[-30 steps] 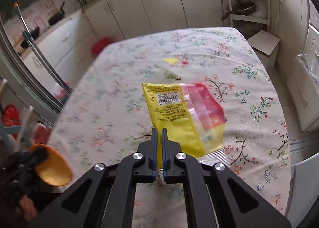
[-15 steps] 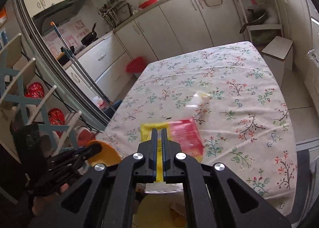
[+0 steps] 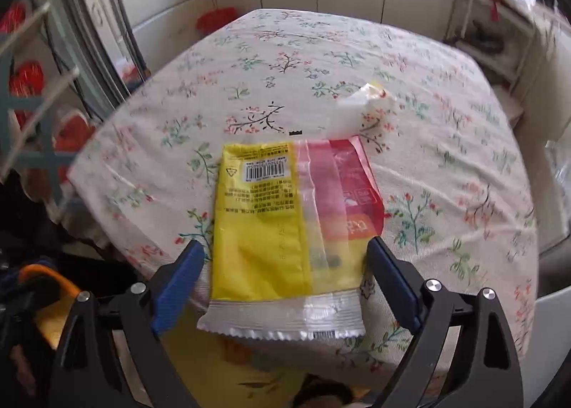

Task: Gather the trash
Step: 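Carry the peel and wrapper over the yellow basin and open both tools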

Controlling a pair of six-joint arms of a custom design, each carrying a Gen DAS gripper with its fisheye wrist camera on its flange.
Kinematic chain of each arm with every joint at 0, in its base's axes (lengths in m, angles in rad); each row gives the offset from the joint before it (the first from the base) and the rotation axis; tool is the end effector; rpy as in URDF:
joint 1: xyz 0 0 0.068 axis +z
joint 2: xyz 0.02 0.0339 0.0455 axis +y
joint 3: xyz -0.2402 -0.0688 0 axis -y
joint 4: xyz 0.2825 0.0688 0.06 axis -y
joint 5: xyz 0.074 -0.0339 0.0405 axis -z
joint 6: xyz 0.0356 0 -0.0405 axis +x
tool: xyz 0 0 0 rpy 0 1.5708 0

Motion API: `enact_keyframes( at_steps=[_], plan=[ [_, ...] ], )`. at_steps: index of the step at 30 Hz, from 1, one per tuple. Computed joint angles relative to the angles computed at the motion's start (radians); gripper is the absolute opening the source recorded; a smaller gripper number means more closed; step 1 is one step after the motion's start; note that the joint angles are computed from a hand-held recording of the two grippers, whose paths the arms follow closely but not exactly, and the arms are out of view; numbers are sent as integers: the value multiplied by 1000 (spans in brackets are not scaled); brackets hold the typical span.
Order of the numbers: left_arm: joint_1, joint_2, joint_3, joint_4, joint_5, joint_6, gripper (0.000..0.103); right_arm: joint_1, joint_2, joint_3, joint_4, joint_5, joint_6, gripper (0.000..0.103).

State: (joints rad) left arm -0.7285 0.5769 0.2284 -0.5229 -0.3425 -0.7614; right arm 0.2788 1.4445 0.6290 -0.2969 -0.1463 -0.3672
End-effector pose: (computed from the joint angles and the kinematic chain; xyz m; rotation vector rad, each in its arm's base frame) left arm 0.1377 -0.1069 0.1221 -0.1900 2.3874 -0.2871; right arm 0.2634 0.0808 0.0893 -0.8917 2.5201 0.1681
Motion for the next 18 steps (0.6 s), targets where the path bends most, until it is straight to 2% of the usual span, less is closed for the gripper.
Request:
enact_keyframes(
  at_steps=[1, 2, 4, 6, 7, 8, 9, 10, 13, 15, 18],
  plan=[
    [-10, -1, -2, -5, 0, -9, 9, -7, -6, -12, 17, -17, -12, 87],
    [-25, 7, -3, -5, 1, -20, 9, -10, -8, -16, 23, -25, -12, 74],
    [-49, 38, 1, 7, 1, -34, 9, -23, -25, -17, 16, -49, -25, 53],
    [-80, 79, 6, 26, 0, -49, 9, -49, -24, -9, 3, -88, -25, 42],
    [-96, 101, 9, 36, -1, -56, 9, -63, -22, -5, -2, -104, -20, 25],
    [-112, 126, 14, 45, -2, -65, 9, -85, -18, 5, -15, -136, -9, 15],
    [-121, 140, 15, 50, -2, -68, 9, -100, -2, 22, -19, -152, -1, 9],
    [-133, 166, 20, 57, 1, -74, 9, -124, -6, 25, -26, -175, 7, 6],
    [-155, 229, 31, 70, 7, -92, 9, -169, -7, 46, -61, -249, 25, 5],
    [-139, 321, 50, 105, 71, -72, 9, -206, -36, 39, -90, -309, 16, 3],
    [-146, 444, 85, 141, 116, -61, 9, -246, -116, 18, -146, -374, 0, 3]
  ],
)
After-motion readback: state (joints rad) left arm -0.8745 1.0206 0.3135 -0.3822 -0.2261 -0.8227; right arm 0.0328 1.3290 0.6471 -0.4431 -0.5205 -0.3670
